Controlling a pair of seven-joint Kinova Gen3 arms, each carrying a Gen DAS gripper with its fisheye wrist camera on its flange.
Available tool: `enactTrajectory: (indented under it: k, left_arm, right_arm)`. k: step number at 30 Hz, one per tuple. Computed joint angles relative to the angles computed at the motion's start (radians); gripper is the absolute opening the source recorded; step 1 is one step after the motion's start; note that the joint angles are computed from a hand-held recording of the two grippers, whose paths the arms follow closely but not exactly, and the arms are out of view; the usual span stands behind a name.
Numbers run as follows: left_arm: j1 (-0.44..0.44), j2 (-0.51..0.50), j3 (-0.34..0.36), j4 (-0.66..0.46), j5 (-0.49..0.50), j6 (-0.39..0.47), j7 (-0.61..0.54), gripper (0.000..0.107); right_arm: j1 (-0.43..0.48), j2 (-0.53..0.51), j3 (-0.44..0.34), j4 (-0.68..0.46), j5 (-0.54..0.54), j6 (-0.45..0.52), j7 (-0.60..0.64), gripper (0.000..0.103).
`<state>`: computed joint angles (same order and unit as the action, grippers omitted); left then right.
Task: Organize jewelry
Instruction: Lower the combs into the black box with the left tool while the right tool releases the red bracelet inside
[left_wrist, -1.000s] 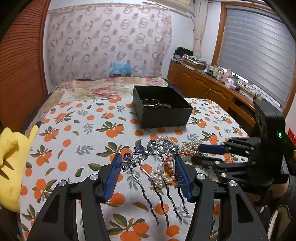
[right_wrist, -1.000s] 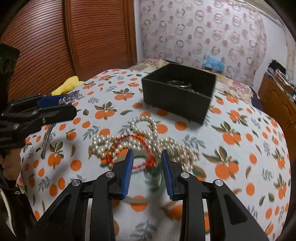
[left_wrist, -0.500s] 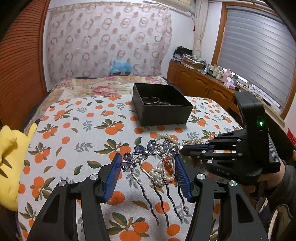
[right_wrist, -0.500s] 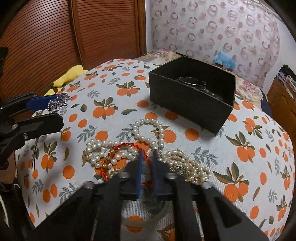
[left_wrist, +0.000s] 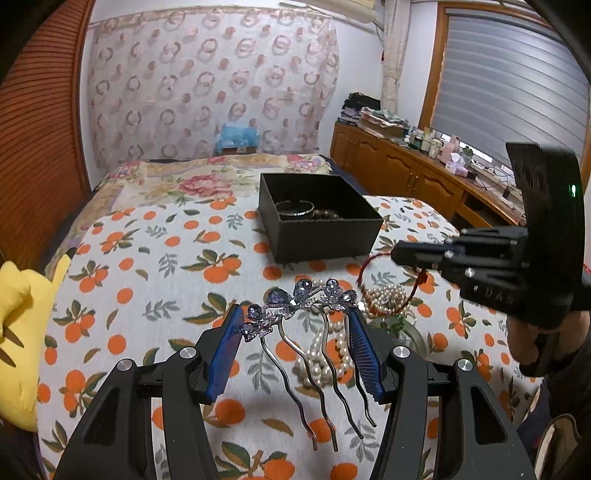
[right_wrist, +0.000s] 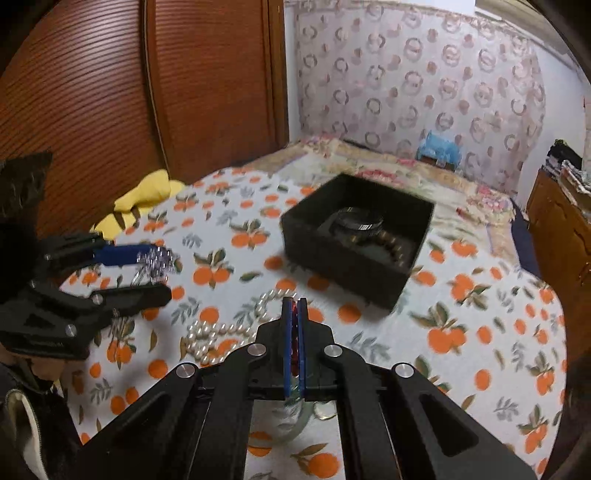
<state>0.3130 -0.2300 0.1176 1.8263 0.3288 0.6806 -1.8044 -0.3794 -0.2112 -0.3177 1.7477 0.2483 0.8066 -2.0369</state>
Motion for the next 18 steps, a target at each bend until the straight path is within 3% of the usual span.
enactTrajectory:
  k: [18]
  left_arm:
    - [-0.003, 0.127, 0.051, -0.168, -0.077, -0.019, 0.037, 0.054]
  right_arm:
    - [0.025, 0.154, 0.099, -0.19, 0.078, 0.011, 0.021, 0.003]
